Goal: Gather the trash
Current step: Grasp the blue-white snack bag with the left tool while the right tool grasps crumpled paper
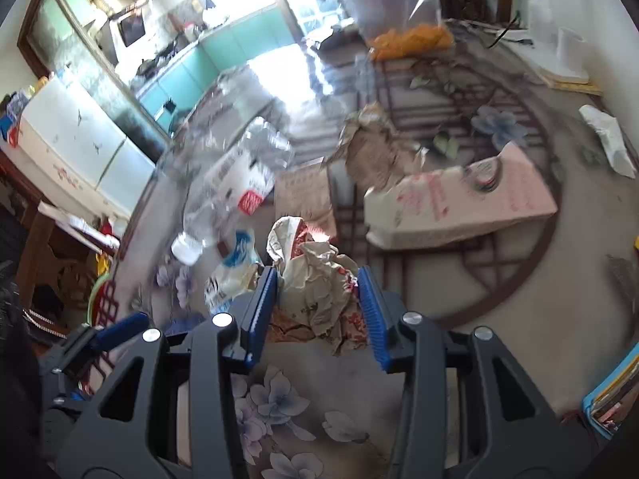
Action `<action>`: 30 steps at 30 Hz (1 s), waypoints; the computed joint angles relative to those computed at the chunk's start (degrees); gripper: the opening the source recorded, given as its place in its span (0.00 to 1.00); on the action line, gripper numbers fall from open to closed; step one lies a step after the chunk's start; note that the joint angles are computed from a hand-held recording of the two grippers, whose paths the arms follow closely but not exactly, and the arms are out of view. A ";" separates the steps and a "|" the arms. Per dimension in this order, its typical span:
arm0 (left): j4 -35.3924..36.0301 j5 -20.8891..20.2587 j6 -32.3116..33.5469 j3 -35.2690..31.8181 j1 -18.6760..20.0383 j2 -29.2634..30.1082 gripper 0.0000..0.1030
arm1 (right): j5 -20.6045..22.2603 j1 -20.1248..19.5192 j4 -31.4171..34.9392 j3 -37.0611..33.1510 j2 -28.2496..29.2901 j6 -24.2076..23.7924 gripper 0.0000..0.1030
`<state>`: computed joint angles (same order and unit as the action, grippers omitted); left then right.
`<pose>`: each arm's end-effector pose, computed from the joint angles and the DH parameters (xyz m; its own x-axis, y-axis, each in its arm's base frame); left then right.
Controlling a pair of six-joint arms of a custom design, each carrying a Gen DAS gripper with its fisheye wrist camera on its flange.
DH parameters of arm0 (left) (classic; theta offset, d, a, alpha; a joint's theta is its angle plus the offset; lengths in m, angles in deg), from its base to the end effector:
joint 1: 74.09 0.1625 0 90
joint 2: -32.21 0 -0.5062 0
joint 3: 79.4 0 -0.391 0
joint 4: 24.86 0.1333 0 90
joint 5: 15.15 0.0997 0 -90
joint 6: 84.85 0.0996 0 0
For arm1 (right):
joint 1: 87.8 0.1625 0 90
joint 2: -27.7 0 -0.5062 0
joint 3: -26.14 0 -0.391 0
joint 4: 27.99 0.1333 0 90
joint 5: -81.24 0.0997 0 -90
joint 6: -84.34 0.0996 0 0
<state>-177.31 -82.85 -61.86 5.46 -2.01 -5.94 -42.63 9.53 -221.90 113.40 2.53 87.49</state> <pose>-0.0794 -0.8016 0.1289 -0.7239 0.5296 -0.4422 0.6288 0.7701 -0.1071 0.1755 -0.7544 0.0371 -0.8748 0.3029 0.3781 -0.0471 0.7236 -0.6886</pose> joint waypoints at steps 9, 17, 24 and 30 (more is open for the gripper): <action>-1.31 3.94 0.89 -4.45 -0.98 5.60 0.74 | -2.36 -0.35 -6.39 2.53 -1.00 0.71 0.40; -1.30 9.34 4.43 -8.60 -1.16 9.40 0.69 | -1.51 -0.49 -7.38 2.97 -1.25 0.29 0.40; 0.74 9.85 3.74 -9.72 -0.64 10.10 0.53 | -0.83 -0.67 -6.87 3.05 -1.19 0.61 0.40; 0.83 8.75 4.99 -9.65 -0.57 9.81 0.35 | -1.28 -0.66 -5.85 2.54 -0.85 0.65 0.40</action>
